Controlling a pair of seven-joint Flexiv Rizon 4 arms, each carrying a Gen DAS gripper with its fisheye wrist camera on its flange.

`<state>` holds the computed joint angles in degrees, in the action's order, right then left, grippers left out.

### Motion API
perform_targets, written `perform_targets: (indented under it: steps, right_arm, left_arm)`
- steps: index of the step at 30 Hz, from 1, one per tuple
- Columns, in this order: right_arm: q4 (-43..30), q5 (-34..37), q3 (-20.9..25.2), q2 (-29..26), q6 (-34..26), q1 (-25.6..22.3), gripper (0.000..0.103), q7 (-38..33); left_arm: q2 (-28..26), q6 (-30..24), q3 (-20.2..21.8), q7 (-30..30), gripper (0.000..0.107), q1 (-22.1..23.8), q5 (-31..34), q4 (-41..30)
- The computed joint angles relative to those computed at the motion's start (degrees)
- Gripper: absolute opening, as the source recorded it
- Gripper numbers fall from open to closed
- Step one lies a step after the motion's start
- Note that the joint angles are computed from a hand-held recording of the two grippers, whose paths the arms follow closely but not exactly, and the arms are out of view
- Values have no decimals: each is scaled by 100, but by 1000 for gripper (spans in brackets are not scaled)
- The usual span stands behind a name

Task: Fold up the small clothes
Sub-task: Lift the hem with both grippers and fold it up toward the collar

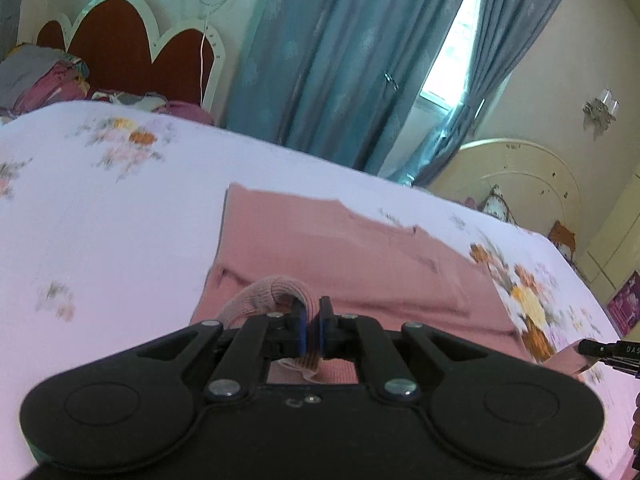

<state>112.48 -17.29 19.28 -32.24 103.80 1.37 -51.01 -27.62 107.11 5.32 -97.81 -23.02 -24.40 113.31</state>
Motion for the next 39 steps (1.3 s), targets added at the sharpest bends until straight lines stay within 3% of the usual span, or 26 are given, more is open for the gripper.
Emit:
perform_targets:
  steps: [6, 13, 20, 25, 35, 37, 39]
  right_arm:
    - [-1127, -102, 77, -718, -345, 6, 11, -63]
    - [-2581, -5, 192, -1546, -887, 85, 11, -396]
    - [-4524, 287, 635, -2645, -2069, 118, 11, -797]
    - [-5906, 522, 628, -3395, -2971, 420, 11, -927]
    - [-8401, 964, 307, -4677, -4618, 1017, 11, -970]
    - [-8785, 1081, 295, -4842, -4911, 1074, 11, -1085]
    - [-8961, 1239, 276, -4903, -4995, 1095, 12, -1246]
  left_arm:
    - [-561, -189, -3, 43, 5, 182, -29, -850]
    - [-1296, -664, 473, -79, 5, 90, -88, -2110]
    - [-2176, -1744, 1333, -656, 5, -74, 55, -3625]
    - [-2822, -2583, 1838, -1224, 5, -76, 298, -4630]
    - [-3710, -4115, 2020, -1851, 6, 272, 929, -6347]
    - [-3783, -4466, 1975, -1822, 15, 346, 1093, -6570]
    - [-3713, -4359, 1878, -1740, 19, 378, 1311, -6464]
